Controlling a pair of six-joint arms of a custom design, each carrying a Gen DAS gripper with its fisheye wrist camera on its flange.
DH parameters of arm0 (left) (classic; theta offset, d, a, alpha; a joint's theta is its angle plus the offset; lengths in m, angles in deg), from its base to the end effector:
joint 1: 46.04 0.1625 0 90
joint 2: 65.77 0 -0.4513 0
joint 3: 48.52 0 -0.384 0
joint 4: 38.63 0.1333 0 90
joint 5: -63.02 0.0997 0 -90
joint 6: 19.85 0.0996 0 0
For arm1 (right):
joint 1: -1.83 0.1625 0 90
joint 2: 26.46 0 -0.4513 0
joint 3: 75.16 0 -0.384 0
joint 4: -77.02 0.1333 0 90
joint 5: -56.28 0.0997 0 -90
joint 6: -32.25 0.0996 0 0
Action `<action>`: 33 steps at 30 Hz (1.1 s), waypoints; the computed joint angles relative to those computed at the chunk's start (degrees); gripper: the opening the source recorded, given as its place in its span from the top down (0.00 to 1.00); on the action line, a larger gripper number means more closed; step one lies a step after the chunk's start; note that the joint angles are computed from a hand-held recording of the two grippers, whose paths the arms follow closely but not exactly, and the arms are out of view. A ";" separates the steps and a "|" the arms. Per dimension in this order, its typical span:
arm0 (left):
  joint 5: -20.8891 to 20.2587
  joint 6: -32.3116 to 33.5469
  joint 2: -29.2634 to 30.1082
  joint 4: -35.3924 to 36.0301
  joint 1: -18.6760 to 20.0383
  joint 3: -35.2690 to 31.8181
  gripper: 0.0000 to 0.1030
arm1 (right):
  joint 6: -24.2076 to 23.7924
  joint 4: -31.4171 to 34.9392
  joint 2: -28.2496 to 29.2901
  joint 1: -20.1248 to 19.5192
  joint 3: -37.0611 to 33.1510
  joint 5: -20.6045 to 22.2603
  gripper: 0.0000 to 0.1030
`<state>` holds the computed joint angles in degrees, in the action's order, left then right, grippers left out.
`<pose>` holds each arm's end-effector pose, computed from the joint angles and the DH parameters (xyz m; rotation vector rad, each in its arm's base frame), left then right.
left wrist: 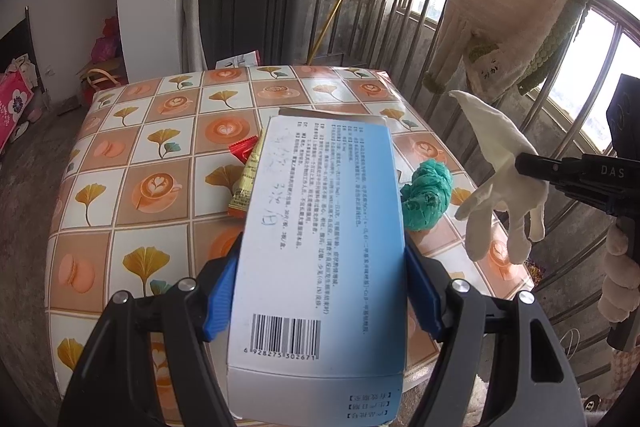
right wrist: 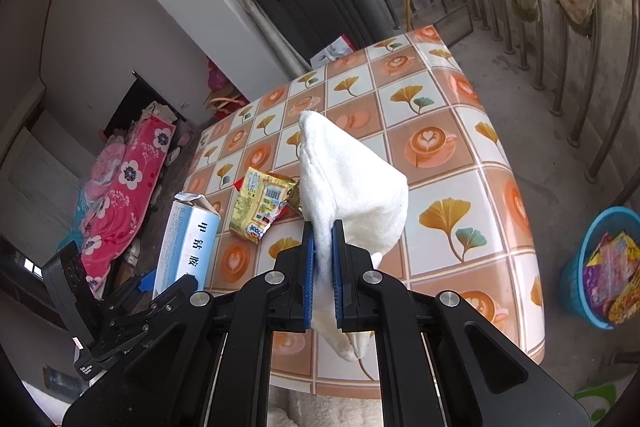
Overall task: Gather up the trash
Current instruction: 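Carry the box and glove with both tools toward the wastebasket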
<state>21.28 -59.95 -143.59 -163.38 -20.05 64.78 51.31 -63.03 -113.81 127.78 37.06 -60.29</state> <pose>-0.3645 -0.4087 0.3132 0.5200 2.4219 -0.8653 0.3638 -0.3505 0.4136 0.2657 -2.7975 0.8619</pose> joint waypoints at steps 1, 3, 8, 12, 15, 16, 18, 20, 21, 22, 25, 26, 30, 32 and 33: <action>0.00 0.13 -0.02 -0.24 0.10 0.01 0.32 | -0.09 -0.12 -0.12 -0.05 0.02 0.09 0.94; 0.05 0.28 0.06 -0.48 0.19 -0.13 0.32 | -0.30 -0.47 -0.33 -0.20 -0.04 0.28 0.94; -0.05 3.54 1.15 -1.90 0.30 -2.19 0.32 | -1.68 -1.45 -1.50 -0.83 -0.75 1.06 0.94; -2.11 11.90 4.15 -6.72 1.07 -6.10 0.32 | -2.27 -2.77 -3.64 -0.47 -1.79 -0.76 0.94; -6.79 19.26 8.09 -11.04 2.07 -10.56 0.32 | -1.99 -3.61 -6.28 0.63 -2.18 -5.62 0.94; -9.03 21.52 9.84 -11.99 2.55 -12.57 0.32 | -1.57 -3.61 -7.38 1.03 -2.19 -7.97 0.94; -13.39 25.09 13.66 -12.74 3.36 -16.77 0.32 | -0.27 -3.04 -9.76 1.79 -1.95 -12.87 0.94; -17.62 27.89 18.00 -11.83 3.89 -21.40 0.32 | 1.41 -2.40 -12.39 2.24 -1.22 -17.67 0.94; -19.69 29.11 20.33 -11.21 4.13 -23.82 0.32 | 2.49 -1.87 -13.67 2.12 -0.86 -19.51 0.94; -21.87 30.06 22.56 -10.33 4.38 -26.15 0.32 | 3.77 -1.33 -15.11 1.75 -0.22 -21.00 0.94; -27.68 31.71 29.66 -6.27 4.79 -33.32 0.32 | 8.40 0.99 -19.87 -1.07 2.13 -22.86 0.94; -29.48 32.07 31.97 -5.04 4.83 -35.46 0.32 | 9.84 1.59 -21.52 -2.79 3.00 -22.40 0.94; -35.23 32.00 41.48 1.26 5.23 -44.73 0.32 | 13.00 3.23 -27.40 -10.86 6.13 -18.92 0.94; -35.55 32.42 45.97 4.10 4.84 -48.89 0.32 | 12.44 2.80 -29.63 -15.00 7.41 -16.91 0.94; -35.85 32.81 48.29 5.27 4.70 -51.18 0.32 | 11.80 2.46 -30.36 -17.04 7.82 -16.06 0.94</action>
<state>-14.57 -27.14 -95.30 -158.10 -15.35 13.60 63.12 -60.56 -144.18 110.75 44.88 -76.35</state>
